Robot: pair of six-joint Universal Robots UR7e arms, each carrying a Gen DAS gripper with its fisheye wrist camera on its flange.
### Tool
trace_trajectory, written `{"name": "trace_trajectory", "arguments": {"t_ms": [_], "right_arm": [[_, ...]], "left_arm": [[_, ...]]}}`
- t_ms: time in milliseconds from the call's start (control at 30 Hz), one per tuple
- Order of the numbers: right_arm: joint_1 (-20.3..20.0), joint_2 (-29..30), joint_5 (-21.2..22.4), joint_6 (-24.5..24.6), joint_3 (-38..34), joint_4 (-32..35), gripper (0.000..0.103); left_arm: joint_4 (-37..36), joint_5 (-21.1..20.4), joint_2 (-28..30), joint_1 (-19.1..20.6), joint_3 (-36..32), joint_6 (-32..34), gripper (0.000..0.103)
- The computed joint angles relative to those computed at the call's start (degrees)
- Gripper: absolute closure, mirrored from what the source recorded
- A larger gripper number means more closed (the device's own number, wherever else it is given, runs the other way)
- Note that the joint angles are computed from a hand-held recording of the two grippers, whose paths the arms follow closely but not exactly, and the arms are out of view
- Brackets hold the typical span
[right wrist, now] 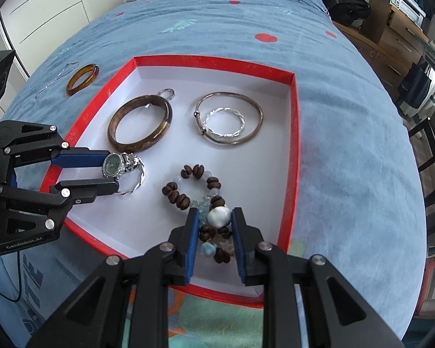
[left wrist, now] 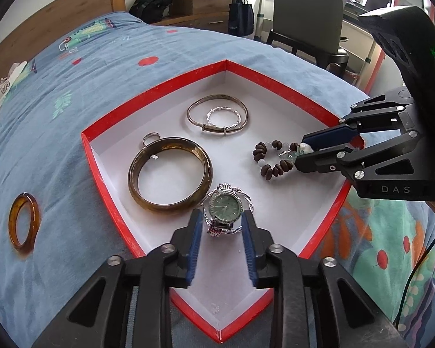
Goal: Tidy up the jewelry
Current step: 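Carry the watch and beaded bracelet into the red box and release both, then move both open tools back over the bed toward the amber bangle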
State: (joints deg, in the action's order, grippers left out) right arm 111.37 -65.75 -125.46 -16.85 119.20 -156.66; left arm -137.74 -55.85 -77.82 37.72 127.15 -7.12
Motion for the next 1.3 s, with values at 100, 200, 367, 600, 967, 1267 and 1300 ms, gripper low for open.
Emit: {"name": "trace_trajectory", "arguments": {"t_ms": [100,200,367,600,967,1267,1300], "right_arm": [[0.2,0.0,-0.5,0.6,-0.2,0.8,0.079],[0.2,-0.2,-0.3,1.3,-0.5,2.1,0.074],[0.5,-0.6,-0.7,2.5,-0.8,3.5,0.069],[1.9,-2.3,-1.2,4.3,0.4,1.5,0.069],[6.5,-4.9,-2.1,11.0,4.0,-1.8,0.069],[11.8,-5.0,-3.0,16.3,7.0,-1.7,0.069],[12.4,-5.0,-3.2,16.9,7.3,-1.6,0.069]], "left_arm": [[0.3,1.5,-0.3,-0.6,0.2,-0.5,0.063],[1.1,2.0,-0.6,-0.7,-0.1,-1.3,0.061],[2.0,2.5,-2.2,-0.9,0.2,-2.6,0.060],[3.9,5.0,-6.3,-3.6,1.3,-7.8,0.045],[17.5,12.9,-15.2,-10.9,3.9,-24.4,0.033],[35.3,15.8,-23.8,-17.1,4.4,-38.0,0.024],[37.1,15.9,-24.6,-17.7,4.3,-39.3,0.023]]}}
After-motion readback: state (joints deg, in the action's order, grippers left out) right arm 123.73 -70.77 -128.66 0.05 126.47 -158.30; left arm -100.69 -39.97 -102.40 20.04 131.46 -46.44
